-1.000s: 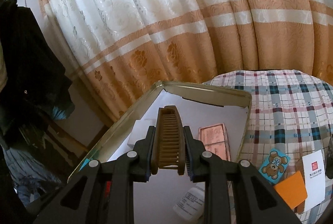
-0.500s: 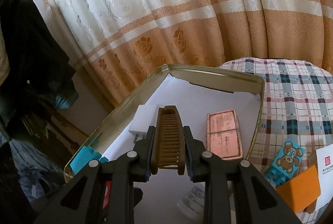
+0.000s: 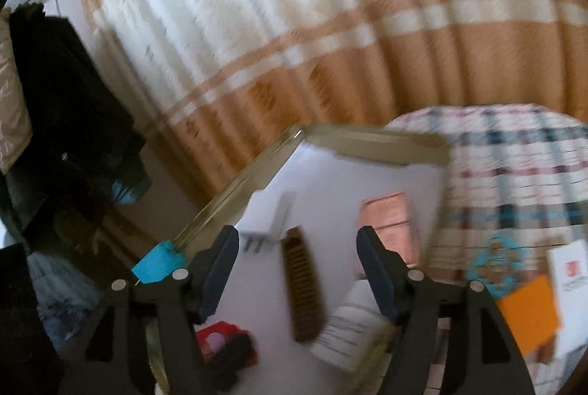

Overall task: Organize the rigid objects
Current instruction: 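Withdraw both grippers from the tray back over the table objects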

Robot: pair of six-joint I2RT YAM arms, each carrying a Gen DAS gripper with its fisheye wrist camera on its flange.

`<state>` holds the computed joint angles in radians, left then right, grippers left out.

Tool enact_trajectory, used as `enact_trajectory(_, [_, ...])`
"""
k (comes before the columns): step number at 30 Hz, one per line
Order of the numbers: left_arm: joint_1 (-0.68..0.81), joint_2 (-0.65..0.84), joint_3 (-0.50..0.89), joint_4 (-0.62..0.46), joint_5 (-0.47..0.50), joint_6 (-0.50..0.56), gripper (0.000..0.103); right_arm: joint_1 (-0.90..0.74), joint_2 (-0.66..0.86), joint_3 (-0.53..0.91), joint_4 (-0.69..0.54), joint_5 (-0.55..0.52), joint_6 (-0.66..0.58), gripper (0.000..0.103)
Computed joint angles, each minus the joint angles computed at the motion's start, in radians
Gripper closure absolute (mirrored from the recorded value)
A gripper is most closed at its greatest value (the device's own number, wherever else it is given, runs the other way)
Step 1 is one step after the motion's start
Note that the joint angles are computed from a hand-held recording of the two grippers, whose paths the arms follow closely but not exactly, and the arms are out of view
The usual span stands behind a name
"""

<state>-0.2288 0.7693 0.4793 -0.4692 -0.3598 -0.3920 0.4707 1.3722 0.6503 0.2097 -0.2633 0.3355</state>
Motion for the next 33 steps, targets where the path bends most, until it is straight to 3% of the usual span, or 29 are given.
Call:
enact_trajectory(7, [-0.03, -0.048, -0.038, -0.001, -0.103, -0.079, 0.001, -0.093, -0.188, -0.15, 0.071, 0.128, 0.058, 0.029])
enact_trajectory(14, [-0.127, -0.044, -0.042, -0.013, -0.207, -0.125, 0.001, -0.087, -0.269, -0.193, 0.064, 0.271, 0.028, 0.029])
enact_trajectory(20, [-0.162, -0.007, -0.032, -0.018, -0.255, -0.164, 0.001, -0.097, -0.249, -0.185, 0.044, 0.293, 0.029, 0.028])
enact_trajectory(29, [-0.406, 0.085, 0.007, -0.045, -0.442, -0.217, 0.001, -0.07, -0.318, -0.222, 0.045, 0.397, 0.017, 0.028])
enact_trajectory(33, [-0.427, 0.094, 0.014, -0.065, -0.487, -0.244, 0.001, -0.075, -0.339, -0.233, 0.041, 0.404, 0.015, 0.027])
